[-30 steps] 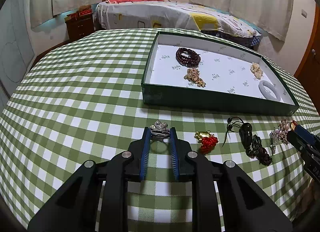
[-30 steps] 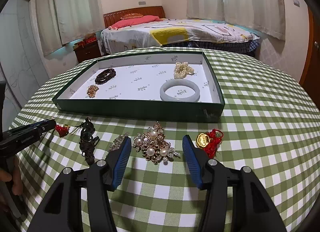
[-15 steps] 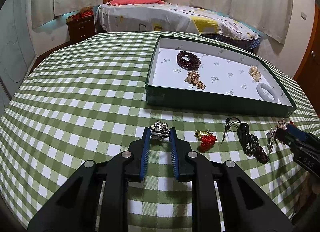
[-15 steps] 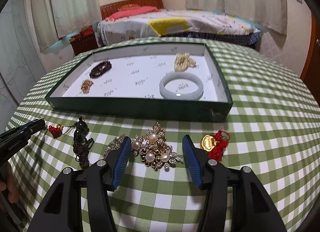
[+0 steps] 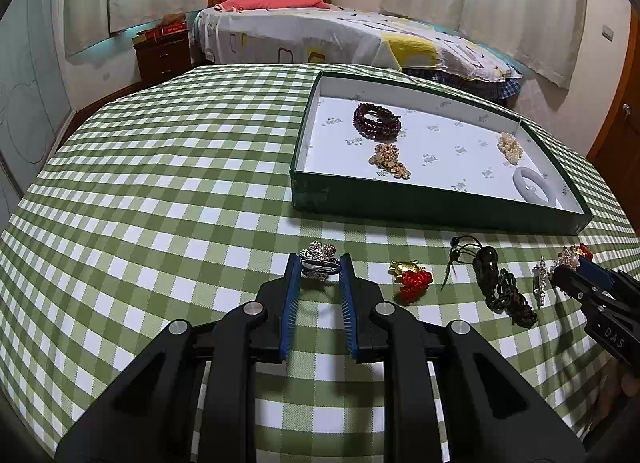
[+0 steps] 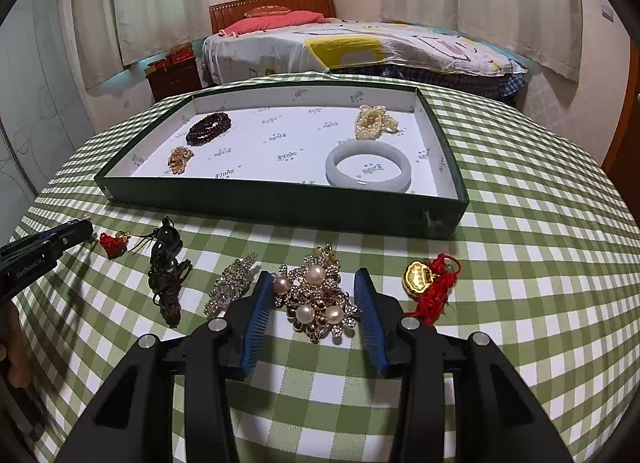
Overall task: Organize jewelry
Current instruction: 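Carry the silver ring and pearl brooch into the tray and open both tools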
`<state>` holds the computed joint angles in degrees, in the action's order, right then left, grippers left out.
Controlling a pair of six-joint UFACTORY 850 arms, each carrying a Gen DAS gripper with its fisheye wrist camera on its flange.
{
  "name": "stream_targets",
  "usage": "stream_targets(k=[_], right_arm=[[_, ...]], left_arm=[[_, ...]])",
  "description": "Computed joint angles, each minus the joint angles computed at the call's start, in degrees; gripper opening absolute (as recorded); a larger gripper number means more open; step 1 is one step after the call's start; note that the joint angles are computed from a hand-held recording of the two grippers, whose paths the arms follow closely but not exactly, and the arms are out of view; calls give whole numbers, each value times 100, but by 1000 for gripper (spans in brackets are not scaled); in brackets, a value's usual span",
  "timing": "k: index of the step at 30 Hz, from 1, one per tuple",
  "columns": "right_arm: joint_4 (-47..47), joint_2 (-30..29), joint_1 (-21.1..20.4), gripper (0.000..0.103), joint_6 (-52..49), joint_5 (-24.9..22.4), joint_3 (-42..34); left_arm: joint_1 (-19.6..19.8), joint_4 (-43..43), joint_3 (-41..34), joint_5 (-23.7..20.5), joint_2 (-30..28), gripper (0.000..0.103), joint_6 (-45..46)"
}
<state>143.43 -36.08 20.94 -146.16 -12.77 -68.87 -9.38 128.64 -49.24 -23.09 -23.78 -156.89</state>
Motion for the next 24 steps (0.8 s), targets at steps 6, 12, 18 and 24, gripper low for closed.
stream_targets(k=[6, 12, 18, 24], right_arm=[[203, 96, -9, 42, -190, -89, 110], [284, 242, -30, 42, -246, -229, 163], [246, 316, -49, 42, -204, -346, 26], [37, 149, -55, 42, 118, -441, -449]], left_arm=[[-48, 31, 27, -82, 69, 19, 2], [-92, 187, 33, -97, 204, 19, -122], [-139, 443, -138, -81, 286, 19, -231], [-100, 781, -669, 56, 109, 19, -311]])
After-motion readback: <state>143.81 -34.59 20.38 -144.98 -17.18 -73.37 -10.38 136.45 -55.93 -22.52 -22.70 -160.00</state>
